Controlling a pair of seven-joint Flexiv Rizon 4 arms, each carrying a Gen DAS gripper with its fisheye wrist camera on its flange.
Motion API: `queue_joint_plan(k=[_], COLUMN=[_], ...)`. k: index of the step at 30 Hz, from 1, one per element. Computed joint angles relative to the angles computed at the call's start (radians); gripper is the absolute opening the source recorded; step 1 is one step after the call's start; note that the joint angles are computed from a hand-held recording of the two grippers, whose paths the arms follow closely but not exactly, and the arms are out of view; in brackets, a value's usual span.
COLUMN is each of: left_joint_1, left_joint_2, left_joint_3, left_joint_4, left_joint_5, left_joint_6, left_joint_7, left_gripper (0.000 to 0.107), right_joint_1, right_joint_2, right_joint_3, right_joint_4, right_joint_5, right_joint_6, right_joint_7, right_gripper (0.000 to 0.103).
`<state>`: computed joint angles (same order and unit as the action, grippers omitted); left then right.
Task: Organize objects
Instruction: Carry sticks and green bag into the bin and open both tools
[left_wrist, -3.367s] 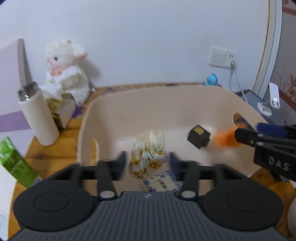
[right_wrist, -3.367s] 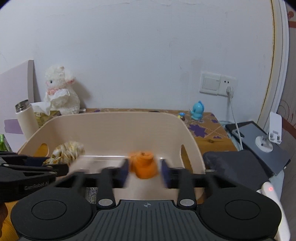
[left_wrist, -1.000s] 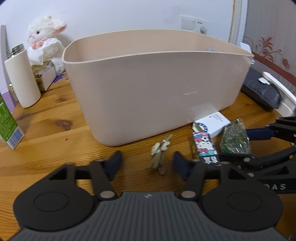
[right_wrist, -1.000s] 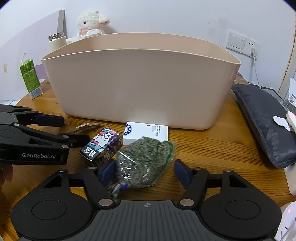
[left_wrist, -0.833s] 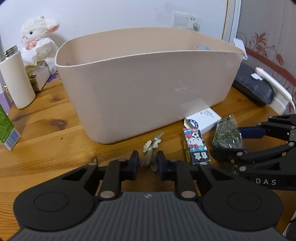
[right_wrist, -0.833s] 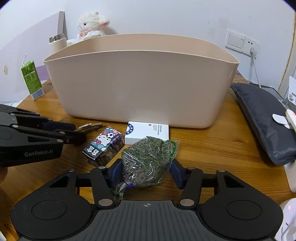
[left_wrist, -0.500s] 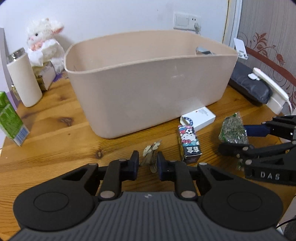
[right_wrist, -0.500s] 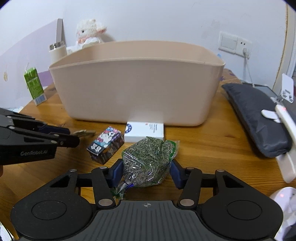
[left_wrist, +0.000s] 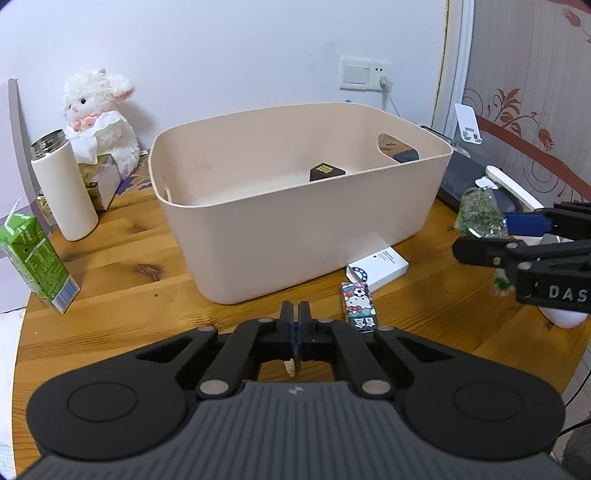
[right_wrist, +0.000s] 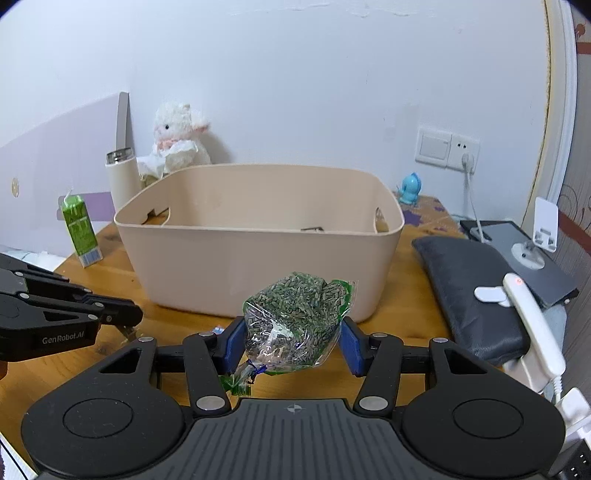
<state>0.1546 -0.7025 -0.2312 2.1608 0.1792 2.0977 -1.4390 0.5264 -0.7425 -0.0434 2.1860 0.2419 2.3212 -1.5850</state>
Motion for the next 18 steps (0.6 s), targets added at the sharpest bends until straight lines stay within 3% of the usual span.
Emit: queue_joint_plan(k=[6, 18], left_joint_1=[0.034, -0.006], left_joint_2=[0.034, 0.118], left_joint_3=[-0.019, 0.028], left_joint_4=[0.018, -0.016], left_joint_5=[0.029, 0.026], left_joint_6=[0.022, 0.077], left_joint_7=[-0.018, -0.062], left_gripper=[0.002, 0.002], right_joint_1=[-0.005, 0.002], right_joint_2=[0.015, 0.046], right_joint_3=[0.001, -0.02], right_joint_4=[-0.004, -0.074], right_joint_5=[0.001, 0.025], right_joint_6=[0.013, 0.032], right_joint_7=[-0.003, -0.052], right_gripper=[0.05, 0.05])
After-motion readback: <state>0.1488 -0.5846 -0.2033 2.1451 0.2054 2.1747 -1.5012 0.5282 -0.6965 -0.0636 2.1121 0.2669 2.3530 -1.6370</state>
